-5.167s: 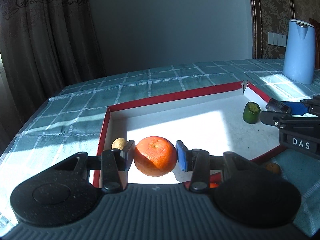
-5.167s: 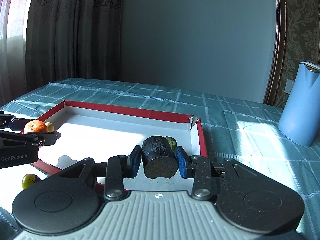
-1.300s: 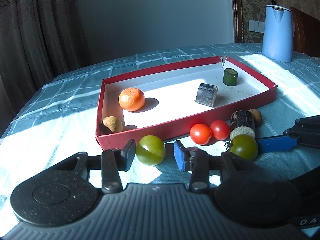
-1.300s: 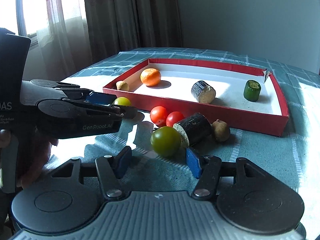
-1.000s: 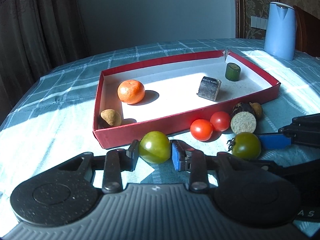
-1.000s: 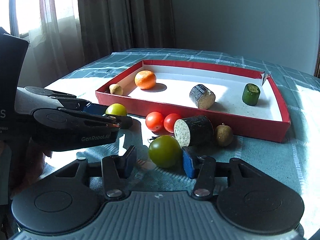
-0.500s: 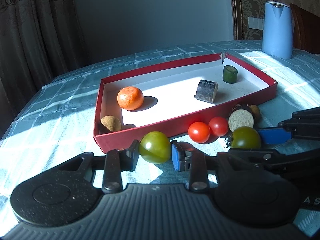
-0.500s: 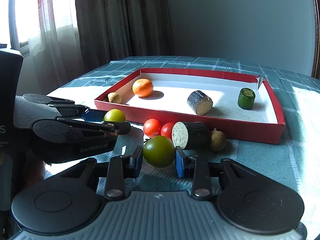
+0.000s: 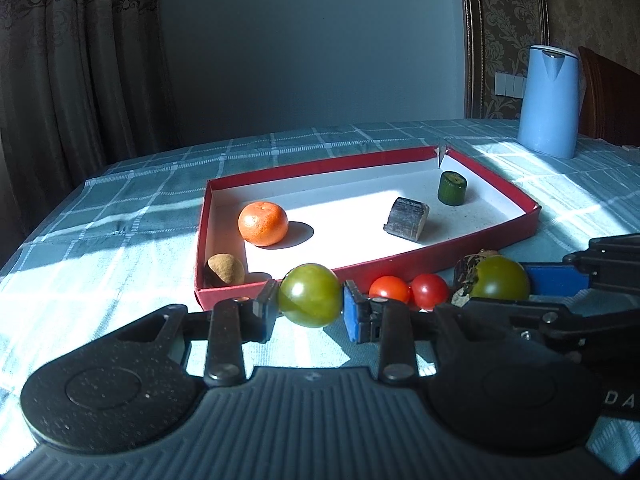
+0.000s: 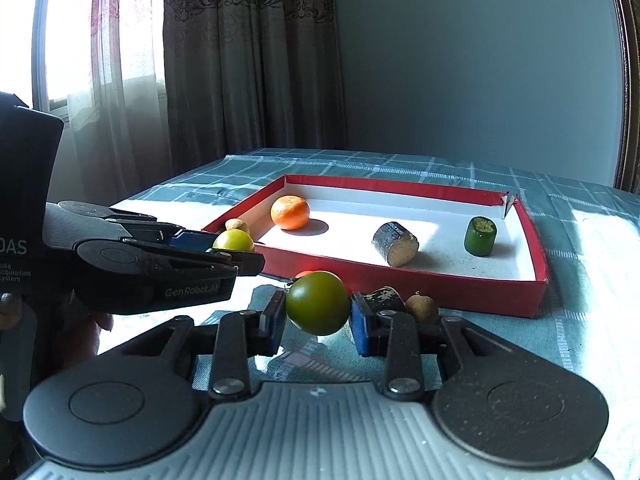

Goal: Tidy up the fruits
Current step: 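Lift the yellow-green tomato with the left gripper while the right gripper grasps a dark green tomato, then place the yellow-green tomato in the tray with the left gripper while the right gripper places the dark green tomato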

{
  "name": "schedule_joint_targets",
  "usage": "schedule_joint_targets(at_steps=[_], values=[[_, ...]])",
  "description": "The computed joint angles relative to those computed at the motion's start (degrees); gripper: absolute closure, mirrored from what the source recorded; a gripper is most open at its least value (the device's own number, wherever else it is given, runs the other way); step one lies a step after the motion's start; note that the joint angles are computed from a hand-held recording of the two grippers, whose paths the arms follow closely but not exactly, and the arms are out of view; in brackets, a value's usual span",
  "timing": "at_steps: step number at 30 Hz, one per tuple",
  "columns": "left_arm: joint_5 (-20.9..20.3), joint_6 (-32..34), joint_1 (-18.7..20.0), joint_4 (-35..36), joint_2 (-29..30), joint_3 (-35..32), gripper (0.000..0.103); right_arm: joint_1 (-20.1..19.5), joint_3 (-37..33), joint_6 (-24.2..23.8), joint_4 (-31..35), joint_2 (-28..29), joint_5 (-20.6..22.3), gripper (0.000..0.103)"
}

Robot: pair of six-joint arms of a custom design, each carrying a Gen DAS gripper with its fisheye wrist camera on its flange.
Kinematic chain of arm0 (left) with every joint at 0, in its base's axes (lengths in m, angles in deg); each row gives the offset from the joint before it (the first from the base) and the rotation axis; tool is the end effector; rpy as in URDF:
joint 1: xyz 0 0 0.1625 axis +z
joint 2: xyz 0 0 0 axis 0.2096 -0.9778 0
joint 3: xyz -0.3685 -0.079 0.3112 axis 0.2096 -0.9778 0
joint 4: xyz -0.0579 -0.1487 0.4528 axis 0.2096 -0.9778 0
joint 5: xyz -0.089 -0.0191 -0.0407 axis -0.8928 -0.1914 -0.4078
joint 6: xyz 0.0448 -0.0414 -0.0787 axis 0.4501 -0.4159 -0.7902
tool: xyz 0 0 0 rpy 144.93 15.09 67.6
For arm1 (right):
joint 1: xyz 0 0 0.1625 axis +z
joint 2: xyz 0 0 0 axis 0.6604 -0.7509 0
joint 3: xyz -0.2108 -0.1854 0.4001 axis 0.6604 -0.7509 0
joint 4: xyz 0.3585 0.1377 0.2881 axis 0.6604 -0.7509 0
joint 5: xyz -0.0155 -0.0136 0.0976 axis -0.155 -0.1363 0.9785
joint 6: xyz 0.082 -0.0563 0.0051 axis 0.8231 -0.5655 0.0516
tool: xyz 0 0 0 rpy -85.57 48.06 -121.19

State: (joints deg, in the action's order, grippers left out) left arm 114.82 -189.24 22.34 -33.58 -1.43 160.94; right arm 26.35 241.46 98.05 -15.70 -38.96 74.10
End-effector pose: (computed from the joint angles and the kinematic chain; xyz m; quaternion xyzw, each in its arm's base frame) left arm -0.2218 -0.3832 -0.0922 0.4606 0.8013 -0.3343 0.1846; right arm 0.0301 -0.2842 0.1198 0.1693 -0.7948 0.4896 0.3161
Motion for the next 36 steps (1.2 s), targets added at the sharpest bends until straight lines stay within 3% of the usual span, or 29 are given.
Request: schedule_joint_targets(at_steps=[3,8,11,18,32,36], values=[[1.10,-1.63,0.16,0.99,-0.21,-0.81,0.073,0.19,0.06,-0.24,0.40,-1.84,0.04,0.070],[-2.44,-1.16,-1.22,2.35,2.39,-3.83,0.073,0.74,-1.35,0.14,-0.30,-4.69,1.40,0.070],[-2.78,-1.32,-1.20,3.78,3.78,-6.08,0.073,1.72,-3.38,0.12,-1.52,-4.50,4.47,0.070],[-4.80,-0.46,-0.85,5.04,6.98,-10.58,0.073,1.82,-8.84,1.49,-2.92,-0.61,10.15,0.070],[-7.24,0.86,1.86,6.87,10.29,-16.42,0.073,2.55,-14.00,1.76,-1.68,4.94,12.81,0.070],[-7.02,1.59,1.91,6.67,10.77,-17.03,0.073,3.51,-16.36,1.65,-1.56,7.56,15.57,0.070]])
